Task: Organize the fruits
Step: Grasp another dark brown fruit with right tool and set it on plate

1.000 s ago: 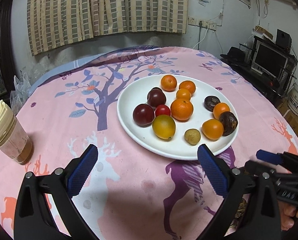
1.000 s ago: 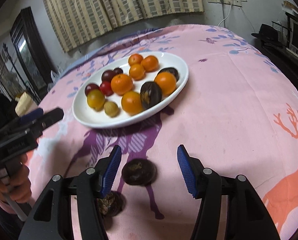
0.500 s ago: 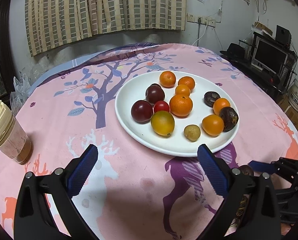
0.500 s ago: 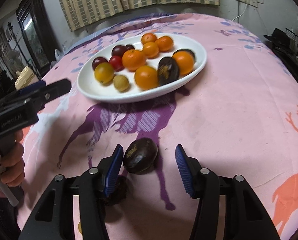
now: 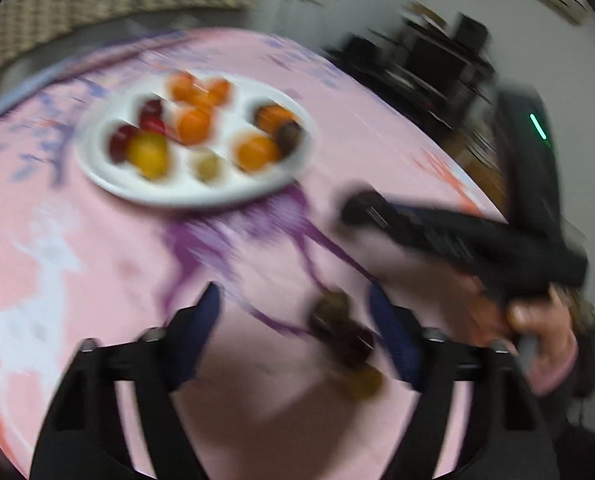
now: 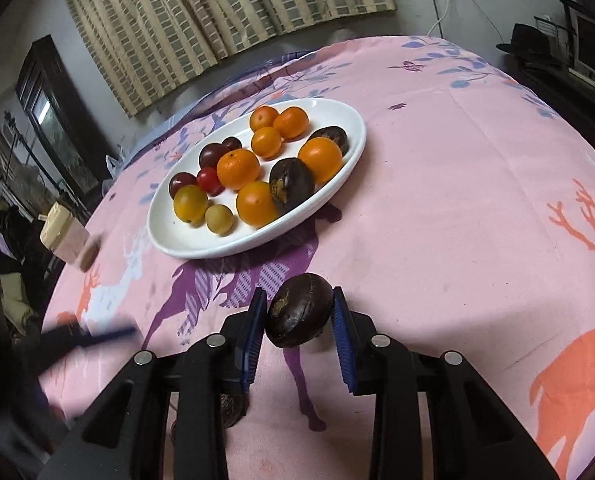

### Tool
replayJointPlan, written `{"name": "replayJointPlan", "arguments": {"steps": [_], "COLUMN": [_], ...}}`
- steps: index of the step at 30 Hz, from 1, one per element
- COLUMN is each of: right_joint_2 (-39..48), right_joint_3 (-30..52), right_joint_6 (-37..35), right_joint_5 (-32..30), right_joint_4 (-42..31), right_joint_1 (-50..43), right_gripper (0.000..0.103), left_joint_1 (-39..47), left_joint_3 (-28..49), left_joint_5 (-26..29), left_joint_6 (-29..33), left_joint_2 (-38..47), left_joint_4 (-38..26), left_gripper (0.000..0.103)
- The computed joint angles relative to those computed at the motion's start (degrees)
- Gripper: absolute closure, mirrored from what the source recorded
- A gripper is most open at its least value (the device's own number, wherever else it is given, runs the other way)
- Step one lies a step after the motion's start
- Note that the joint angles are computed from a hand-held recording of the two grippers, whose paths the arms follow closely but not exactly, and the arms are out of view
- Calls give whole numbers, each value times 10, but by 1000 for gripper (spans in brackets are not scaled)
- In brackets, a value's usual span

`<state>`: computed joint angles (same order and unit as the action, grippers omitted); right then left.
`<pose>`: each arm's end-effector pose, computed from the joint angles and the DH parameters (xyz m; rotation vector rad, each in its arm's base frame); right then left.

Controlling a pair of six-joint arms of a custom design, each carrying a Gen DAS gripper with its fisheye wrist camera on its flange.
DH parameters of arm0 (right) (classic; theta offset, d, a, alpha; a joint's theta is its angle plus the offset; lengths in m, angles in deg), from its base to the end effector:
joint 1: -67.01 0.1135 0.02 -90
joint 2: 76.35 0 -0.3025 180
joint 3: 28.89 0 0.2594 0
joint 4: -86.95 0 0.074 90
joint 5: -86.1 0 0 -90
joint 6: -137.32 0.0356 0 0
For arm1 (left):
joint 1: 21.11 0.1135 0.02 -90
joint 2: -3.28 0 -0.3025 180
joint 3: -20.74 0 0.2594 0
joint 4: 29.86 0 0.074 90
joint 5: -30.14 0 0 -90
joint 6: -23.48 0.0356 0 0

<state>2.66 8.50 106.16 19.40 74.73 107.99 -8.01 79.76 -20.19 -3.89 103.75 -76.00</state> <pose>0.1747 0.1331 0.1520 0.5366 2.3657 0.2831 0.2717 0.0399 0.1379 1.1053 2.3488 -0.7057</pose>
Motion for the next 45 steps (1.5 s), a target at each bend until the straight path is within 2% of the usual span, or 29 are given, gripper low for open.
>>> {"name": "replayJointPlan", "arguments": {"steps": [1, 4, 9, 10, 13, 19, 22, 25, 26, 28, 31, 33, 36, 37, 38, 39, 40, 42, 45], "right_joint_2": [-1, -3, -4, -6, -8, -13, -26, -28, -22, -8, 26, 52, 101, 113, 123, 129, 128, 115, 95], "right_joint_3": [-1, -1, 1, 0, 0, 0, 7, 17, 28, 45, 80, 102, 138, 146, 153, 161, 162, 161, 154], "right_joint_6": [0, -5, -8, -8, -7, -6, -10, -37, -51, -78, -122, -150, -191, -198, -205, -208, -207, -210, -203], "right_joint_5": [0, -1, -2, -1, 0, 11, 62, 83, 91, 86, 76, 59, 41, 41, 44, 52, 61, 82, 100], "right_joint_4": [1, 3, 3, 3, 4, 2, -5, 15, 18, 37, 58, 72, 94, 98, 98, 85, 79, 60, 45], "right_joint_1": [0, 4, 4, 4, 6, 13, 40, 42, 38, 12, -32, -61, -97, -102, -105, -103, -99, -83, -61], "right_gripper": [70, 70, 70, 70, 70, 70, 70, 70, 70, 70, 70, 70, 69, 67, 55, 50, 50, 48, 46], "left_joint_1": [-2, -22, -47, -47, -36, 15, 34, 23, 11, -15, -53, -71, -95, -99, -101, -100, -95, -82, -70], "left_joint_3": [-19, -82, -130, -130, -126, -105, -56, 4, 31, 65, 104, 136, 177, 186, 194, 197, 185, 160, 156], "left_joint_5": [-5, -32, -74, -77, -72, -41, -5, 25, 31, 26, 4, -8, -37, -47, -57, -64, -71, -60, -47], "left_joint_6": [5, -11, -49, -51, -44, 6, -4, -84, -130, -227, -323, -361, -383, -391, -402, -409, -433, -460, -438], "left_joint_2": [-10, -45, -58, -56, -54, -52, -49, -39, -28, -11, 23, 54, 98, 109, 116, 118, 113, 103, 94], "left_joint_4": [7, 72, 147, 149, 141, 81, 51, 64, 77, 137, 206, 220, 232, 236, 238, 240, 268, 313, 288], "left_gripper": [43, 45, 61, 67, 74, 74, 74, 74, 74, 74, 74, 74, 74, 73, 52, 34, 19, 15, 13]}}
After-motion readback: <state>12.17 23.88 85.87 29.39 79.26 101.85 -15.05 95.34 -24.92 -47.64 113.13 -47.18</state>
